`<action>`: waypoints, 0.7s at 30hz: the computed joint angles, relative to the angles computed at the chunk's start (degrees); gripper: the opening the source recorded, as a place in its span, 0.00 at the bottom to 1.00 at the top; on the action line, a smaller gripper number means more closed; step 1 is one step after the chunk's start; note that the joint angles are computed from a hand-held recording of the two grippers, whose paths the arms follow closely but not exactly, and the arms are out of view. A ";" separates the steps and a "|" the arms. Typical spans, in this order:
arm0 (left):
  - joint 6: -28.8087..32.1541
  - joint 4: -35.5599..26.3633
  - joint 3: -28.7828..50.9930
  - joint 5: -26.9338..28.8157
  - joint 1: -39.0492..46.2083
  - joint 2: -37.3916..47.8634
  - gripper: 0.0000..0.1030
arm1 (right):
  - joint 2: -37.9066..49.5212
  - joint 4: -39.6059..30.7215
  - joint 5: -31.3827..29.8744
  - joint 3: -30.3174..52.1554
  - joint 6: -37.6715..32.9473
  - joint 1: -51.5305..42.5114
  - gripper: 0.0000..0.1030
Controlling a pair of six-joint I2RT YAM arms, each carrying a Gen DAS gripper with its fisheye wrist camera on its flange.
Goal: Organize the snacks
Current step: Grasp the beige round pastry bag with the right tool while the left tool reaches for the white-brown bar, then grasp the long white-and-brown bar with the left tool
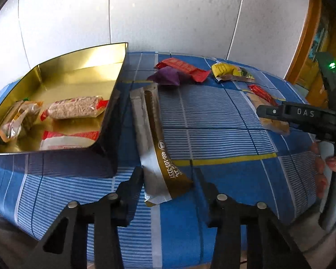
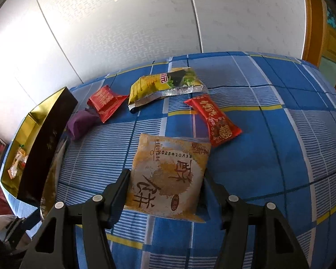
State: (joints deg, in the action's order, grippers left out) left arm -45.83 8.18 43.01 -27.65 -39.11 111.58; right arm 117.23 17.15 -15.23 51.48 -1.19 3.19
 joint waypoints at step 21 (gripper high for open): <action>8.80 -4.34 13.05 4.63 2.25 5.53 0.68 | -0.22 -0.02 -1.17 -0.20 2.40 -1.54 0.61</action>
